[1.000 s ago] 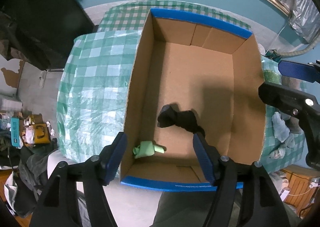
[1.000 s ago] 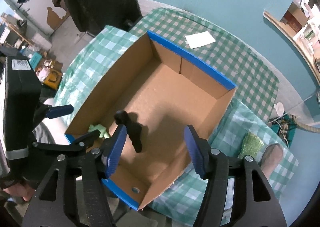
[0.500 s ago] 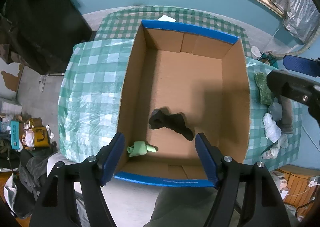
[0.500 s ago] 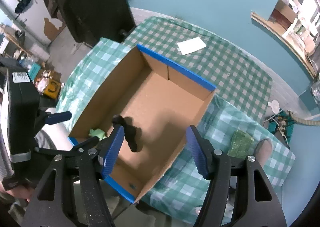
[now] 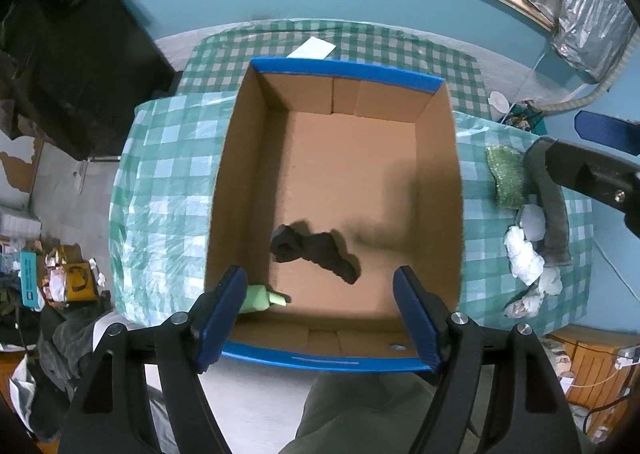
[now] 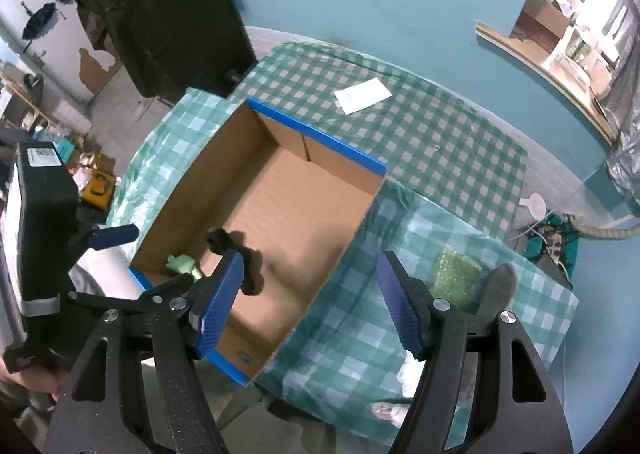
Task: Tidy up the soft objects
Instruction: 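Move both tools back from the box over the remaining soft items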
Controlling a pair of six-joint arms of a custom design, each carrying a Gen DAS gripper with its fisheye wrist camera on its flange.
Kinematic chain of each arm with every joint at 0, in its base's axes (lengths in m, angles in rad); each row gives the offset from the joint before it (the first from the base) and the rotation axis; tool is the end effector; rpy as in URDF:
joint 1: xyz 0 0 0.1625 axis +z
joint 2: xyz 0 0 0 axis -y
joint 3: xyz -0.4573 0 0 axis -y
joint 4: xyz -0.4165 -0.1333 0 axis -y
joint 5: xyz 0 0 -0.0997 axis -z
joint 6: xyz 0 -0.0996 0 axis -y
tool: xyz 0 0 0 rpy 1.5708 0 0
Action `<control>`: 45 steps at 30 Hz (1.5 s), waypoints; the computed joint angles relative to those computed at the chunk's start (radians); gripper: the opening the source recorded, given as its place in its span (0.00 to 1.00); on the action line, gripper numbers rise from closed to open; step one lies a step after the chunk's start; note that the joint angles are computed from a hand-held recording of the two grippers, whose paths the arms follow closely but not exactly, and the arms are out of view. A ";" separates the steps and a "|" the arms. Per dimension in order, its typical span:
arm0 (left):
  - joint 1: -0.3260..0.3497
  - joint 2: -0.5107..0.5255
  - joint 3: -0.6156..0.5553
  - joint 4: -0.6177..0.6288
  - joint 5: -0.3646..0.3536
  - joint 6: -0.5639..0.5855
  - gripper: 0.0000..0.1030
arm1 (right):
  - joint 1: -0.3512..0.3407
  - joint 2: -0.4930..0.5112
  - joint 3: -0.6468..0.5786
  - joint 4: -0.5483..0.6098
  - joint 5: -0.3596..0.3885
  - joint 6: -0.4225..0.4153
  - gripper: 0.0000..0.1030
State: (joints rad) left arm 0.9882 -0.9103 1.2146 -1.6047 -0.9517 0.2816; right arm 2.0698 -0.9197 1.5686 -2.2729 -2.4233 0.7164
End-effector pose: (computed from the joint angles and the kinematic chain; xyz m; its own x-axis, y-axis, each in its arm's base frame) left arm -0.2544 -0.7334 0.2940 -0.4240 0.7784 -0.4630 0.6746 0.6125 0.4120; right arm 0.3919 -0.5973 0.2144 -0.7641 0.3648 0.5321 0.0316 0.8450 -0.5338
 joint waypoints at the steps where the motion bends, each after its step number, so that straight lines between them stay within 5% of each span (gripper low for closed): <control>1: -0.003 -0.002 0.002 0.000 -0.004 -0.001 0.75 | 0.000 -0.004 0.003 0.002 -0.001 0.004 0.68; 28: -0.099 -0.046 0.148 -0.048 -0.051 0.021 0.78 | 0.008 -0.185 0.197 0.043 -0.039 0.162 0.69; 45: -0.149 -0.042 0.238 -0.091 -0.055 0.036 0.78 | -0.027 -0.338 0.366 0.142 -0.030 0.351 0.71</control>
